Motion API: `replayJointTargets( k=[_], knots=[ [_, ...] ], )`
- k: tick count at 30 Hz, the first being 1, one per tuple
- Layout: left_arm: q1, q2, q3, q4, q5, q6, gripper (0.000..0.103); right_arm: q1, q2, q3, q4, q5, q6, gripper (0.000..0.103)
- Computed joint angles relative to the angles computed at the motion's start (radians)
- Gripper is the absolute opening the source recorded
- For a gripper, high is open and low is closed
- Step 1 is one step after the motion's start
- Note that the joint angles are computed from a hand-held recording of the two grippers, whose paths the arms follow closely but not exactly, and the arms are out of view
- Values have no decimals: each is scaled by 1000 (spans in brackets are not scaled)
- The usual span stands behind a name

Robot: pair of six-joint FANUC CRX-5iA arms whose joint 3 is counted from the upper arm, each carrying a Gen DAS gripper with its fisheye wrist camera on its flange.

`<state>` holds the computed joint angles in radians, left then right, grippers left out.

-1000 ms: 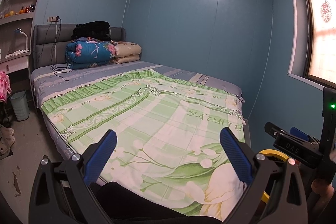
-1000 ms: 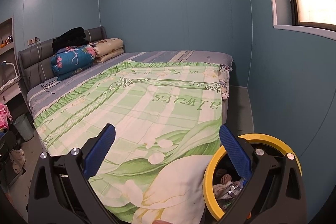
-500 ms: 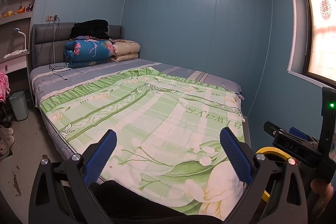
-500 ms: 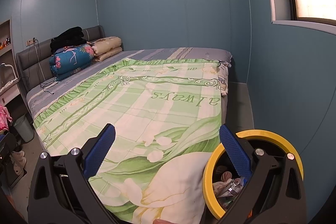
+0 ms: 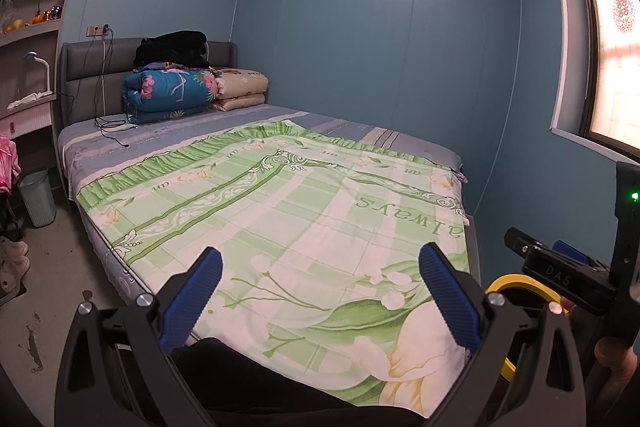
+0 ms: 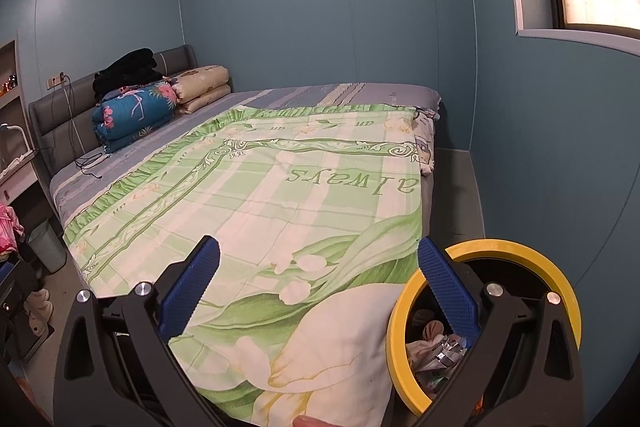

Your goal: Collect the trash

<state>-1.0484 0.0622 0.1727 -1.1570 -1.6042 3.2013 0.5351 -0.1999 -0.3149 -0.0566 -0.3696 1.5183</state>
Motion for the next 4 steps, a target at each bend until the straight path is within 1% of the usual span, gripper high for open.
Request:
replayJointTargets(
  k=[4],
  knots=[
    [10,-9,-7,13,16,-2,95,-2,6,5,-1,-6,-8,95]
  ],
)
